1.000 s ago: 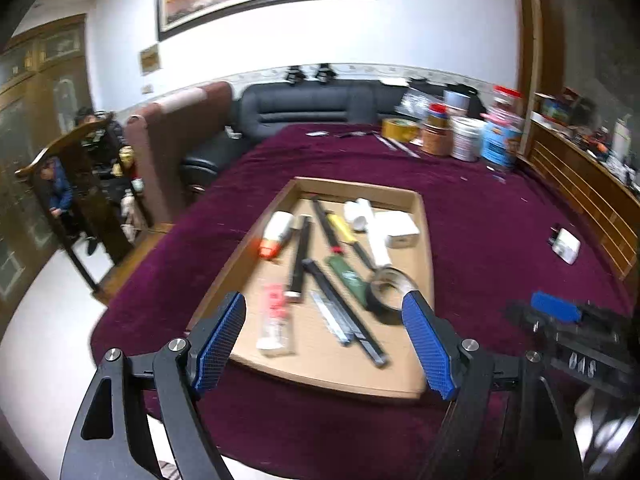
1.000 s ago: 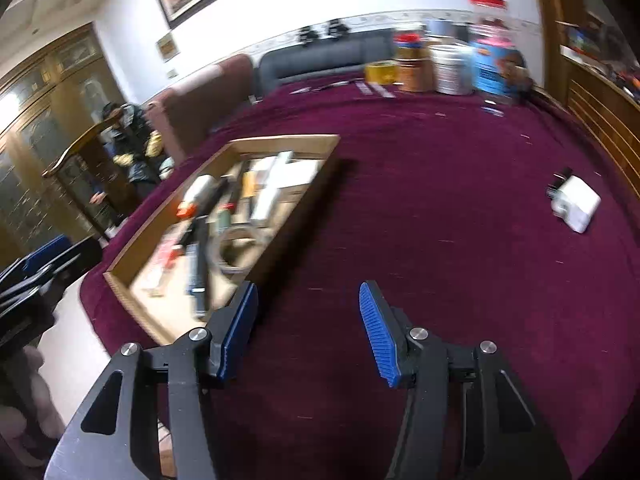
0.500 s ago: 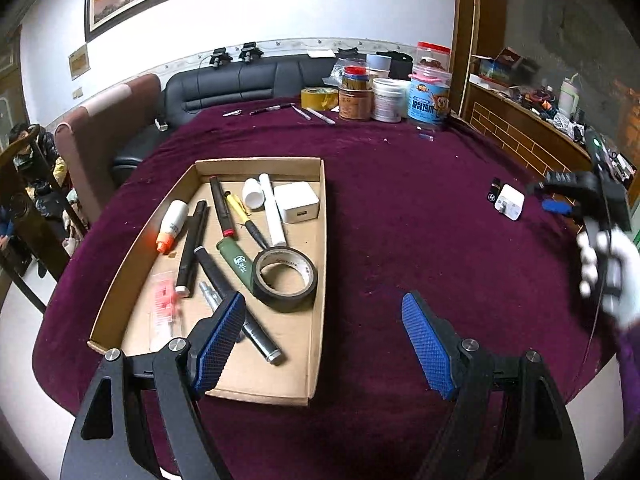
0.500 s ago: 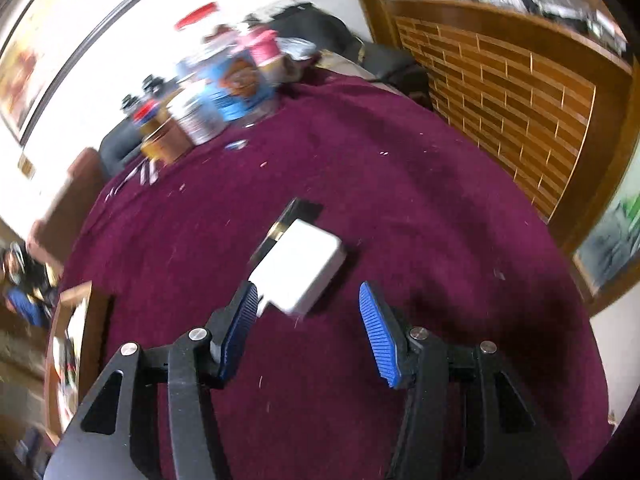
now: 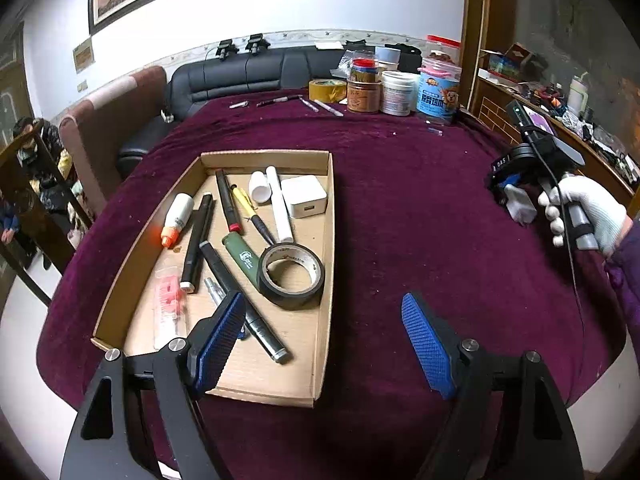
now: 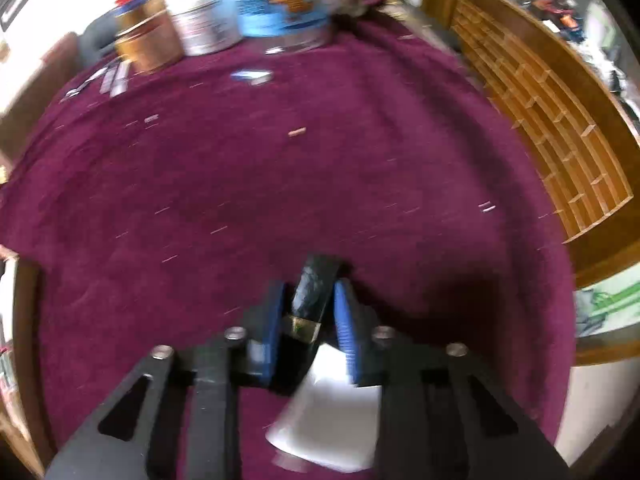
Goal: Organize rigid objects
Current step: 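Move the right tool to the white charger and grasp it, then grasp the black tube with the left tool while the right tool holds the charger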
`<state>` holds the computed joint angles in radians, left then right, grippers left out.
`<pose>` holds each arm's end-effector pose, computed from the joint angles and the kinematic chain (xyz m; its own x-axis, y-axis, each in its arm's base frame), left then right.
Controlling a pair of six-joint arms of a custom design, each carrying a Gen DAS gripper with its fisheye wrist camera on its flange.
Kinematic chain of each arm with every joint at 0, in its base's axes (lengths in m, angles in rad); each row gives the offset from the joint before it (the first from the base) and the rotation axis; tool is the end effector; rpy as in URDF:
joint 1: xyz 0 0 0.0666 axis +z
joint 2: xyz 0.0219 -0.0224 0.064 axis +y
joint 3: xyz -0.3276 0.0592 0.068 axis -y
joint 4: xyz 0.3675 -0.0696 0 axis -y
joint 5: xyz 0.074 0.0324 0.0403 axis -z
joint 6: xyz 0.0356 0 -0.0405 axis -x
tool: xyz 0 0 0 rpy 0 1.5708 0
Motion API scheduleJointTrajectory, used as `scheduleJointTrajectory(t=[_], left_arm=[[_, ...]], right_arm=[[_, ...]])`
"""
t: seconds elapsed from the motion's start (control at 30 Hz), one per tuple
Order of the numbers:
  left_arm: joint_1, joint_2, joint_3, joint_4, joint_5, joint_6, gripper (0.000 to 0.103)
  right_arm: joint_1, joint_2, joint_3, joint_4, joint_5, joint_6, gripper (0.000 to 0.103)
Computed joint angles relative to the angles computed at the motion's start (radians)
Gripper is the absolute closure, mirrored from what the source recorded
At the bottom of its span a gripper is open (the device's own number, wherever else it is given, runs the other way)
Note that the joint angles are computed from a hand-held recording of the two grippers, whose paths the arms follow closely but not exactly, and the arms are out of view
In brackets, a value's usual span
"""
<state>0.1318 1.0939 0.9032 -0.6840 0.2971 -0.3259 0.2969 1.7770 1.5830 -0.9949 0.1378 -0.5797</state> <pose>0.3602 0.0368 0.3002 -0.7013 0.2158 -0.6794 0.3008 0.9537 -0.0075 0.5339 0.1578 0.2650 -0.8743 0.2999 -0.3816 0.2846 0.9537 0.0975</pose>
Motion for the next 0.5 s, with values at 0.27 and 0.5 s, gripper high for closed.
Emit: scheduleJointTrajectory(t=[0.27,0.5], left_arm=[[-0.02,0.02,0.012,-0.05,0.044,-0.013,0.027],[-0.074,0.073,0.067,-0.132,0.097,-0.006,0.027]], right_arm=[[0.046,-0.205,-0.304,0.267,-0.43,-0.138,0.087],[0.058,-0.548,-0.6,0.477,-0.092,-0.148,0.044]])
